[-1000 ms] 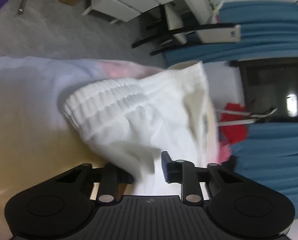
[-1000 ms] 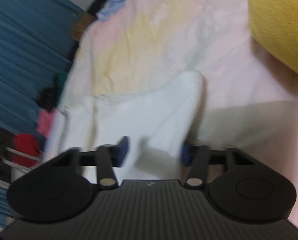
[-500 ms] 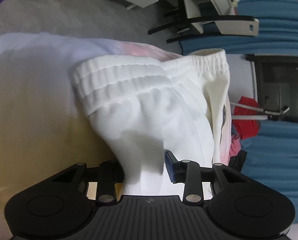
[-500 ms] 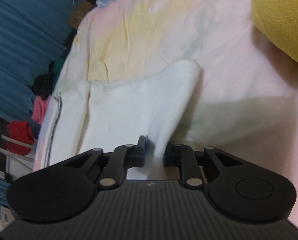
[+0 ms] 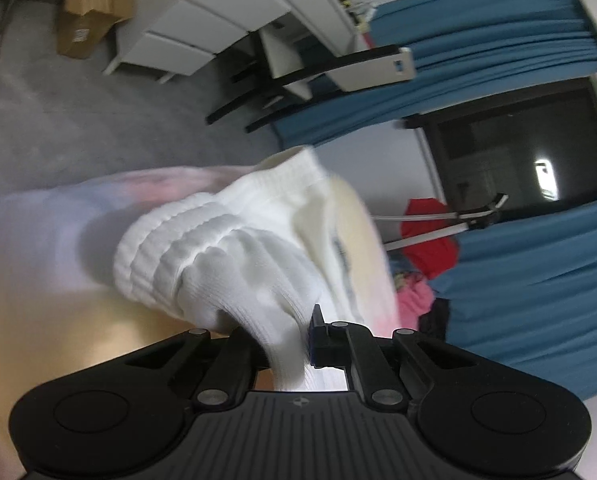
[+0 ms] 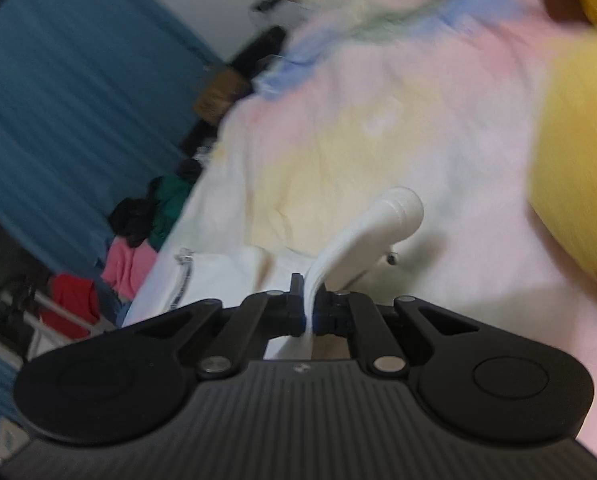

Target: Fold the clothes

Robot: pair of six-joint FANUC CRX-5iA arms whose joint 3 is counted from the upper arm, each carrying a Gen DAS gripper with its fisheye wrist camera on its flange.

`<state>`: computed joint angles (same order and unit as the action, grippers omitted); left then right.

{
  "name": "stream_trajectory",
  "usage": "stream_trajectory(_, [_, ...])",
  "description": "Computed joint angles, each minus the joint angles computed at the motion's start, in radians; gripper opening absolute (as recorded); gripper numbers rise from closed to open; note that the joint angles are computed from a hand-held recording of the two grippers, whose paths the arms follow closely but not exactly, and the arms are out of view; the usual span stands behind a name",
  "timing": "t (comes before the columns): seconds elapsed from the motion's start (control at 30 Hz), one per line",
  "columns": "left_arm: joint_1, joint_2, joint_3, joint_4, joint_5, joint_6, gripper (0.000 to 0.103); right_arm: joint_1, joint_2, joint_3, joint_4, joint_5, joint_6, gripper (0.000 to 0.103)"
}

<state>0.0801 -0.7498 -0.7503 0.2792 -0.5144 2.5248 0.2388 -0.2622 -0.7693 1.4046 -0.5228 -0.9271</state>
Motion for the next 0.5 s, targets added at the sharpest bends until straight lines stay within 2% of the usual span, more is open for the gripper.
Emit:
stream_trajectory(0.1, [-0.010,0.111,0.115,-0.036,0.004,-0.009,0.007,-0.031,0.089,0.123,0.010,0.027,0.103,0.006])
stream_trajectory(0.17, [-0.012,0.204,0.184,-0.041,0.036,-0.011,0.007,-0.038,0.166,0.225,-0.004,0.032,0.181,0.006])
stream_trajectory(0.2, [-0.025,0.283,0.249,-0.089,0.059,0.026,0.007,-0.035,0.212,0.284,-0.015,0.025,0.226,0.006])
stream_trajectory(0.23, [-0.043,0.347,0.322,-0.186,0.059,0.103,0.007,-0.032,0.259,0.344,-0.029,0.017,0.274,0.006])
stream_trajectory(0.27, [-0.062,0.411,0.398,-0.280,0.051,0.179,0.007,-0.018,0.315,0.417,-0.082,0.001,0.363,0.006])
stream_trajectory(0.33, [-0.085,0.552,0.540,-0.390,0.031,0.280,0.007,0.006,0.445,0.579,-0.174,-0.046,0.533,0.006])
stream_trajectory(0.5, [-0.064,0.886,0.823,-0.374,-0.017,0.249,0.008,0.029,0.776,0.994,-0.372,-0.155,0.838,0.006])
